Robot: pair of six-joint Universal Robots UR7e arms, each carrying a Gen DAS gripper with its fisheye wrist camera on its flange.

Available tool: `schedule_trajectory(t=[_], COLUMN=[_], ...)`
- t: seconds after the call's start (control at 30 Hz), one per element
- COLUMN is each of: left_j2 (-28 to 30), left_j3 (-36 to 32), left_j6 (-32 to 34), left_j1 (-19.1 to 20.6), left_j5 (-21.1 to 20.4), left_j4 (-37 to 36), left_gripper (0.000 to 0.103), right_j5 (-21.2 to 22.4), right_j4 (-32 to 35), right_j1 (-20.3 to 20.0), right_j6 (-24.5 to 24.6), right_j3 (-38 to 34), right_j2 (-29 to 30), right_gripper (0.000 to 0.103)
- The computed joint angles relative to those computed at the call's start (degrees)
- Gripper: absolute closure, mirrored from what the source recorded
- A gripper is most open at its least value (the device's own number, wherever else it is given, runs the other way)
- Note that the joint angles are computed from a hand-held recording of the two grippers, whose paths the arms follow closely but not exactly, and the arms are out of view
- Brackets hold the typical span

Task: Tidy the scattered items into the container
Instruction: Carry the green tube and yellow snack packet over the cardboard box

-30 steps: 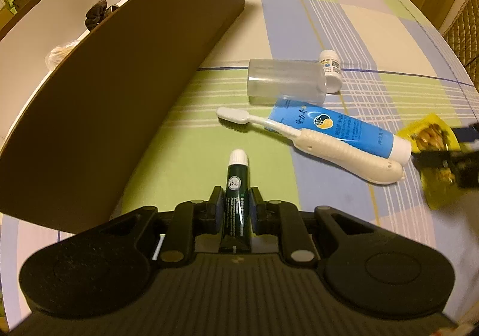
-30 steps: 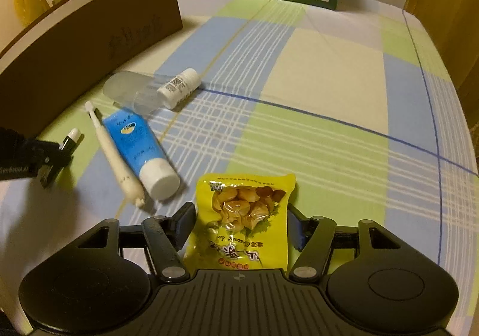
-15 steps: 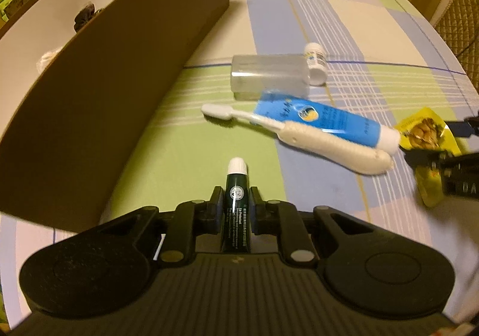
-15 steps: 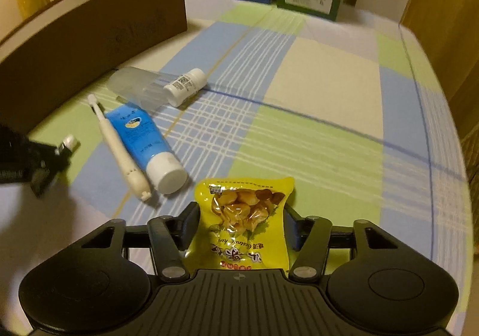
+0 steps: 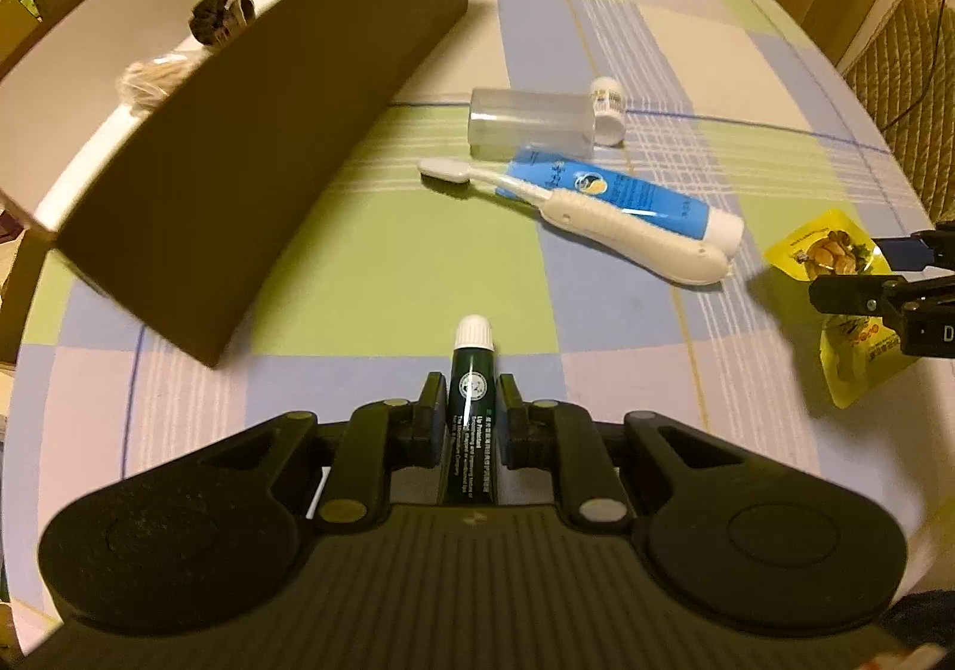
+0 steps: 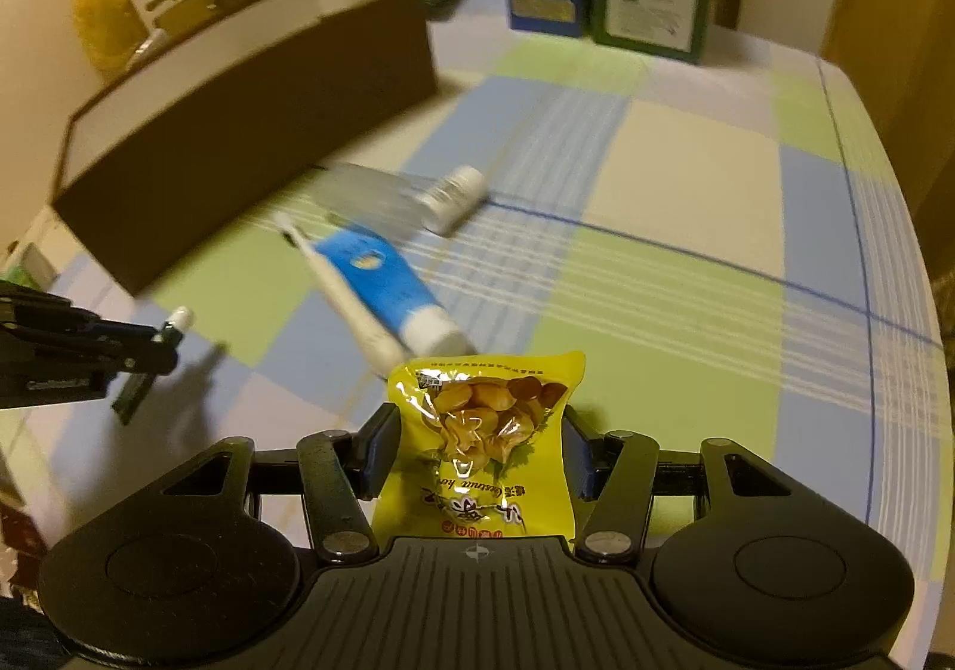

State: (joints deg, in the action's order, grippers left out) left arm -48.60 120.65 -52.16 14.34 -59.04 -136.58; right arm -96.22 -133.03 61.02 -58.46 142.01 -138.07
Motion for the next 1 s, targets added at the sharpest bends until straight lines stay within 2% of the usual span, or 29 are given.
schedule_trajectory(t=[0.3,0.5,0.73,1.0], left_j2=[-4.88,-8.93,-13.99,-19.18], left_j3=[1.29,2.64,4.01,4.73], left_j6=[-1.27,-3.77,-6.75,-8.63], left_j1=[-2.67,-4.4,-5.68,-5.13], left_j5=[2.17,3.59,5.88,9.69], left_j4=[1.36,4.03,8.17,12.05], left_gripper=[0.09,0.09,0.09,0.09], right_j5=[-0.77,-1.48,-1.94,-0.83], right_j4=[5.86,6.54,3.87,-4.63], right_j1=[10.01,16.88,24.53,33.7], right_j6=[3.64,6.52,9.53,14.43], right_j3=[-0.8,-0.85,-0.22,-0.5], right_j2=[-0.3,1.51,6.84,16.98], right_gripper=[0.05,0.05,0.05,0.05])
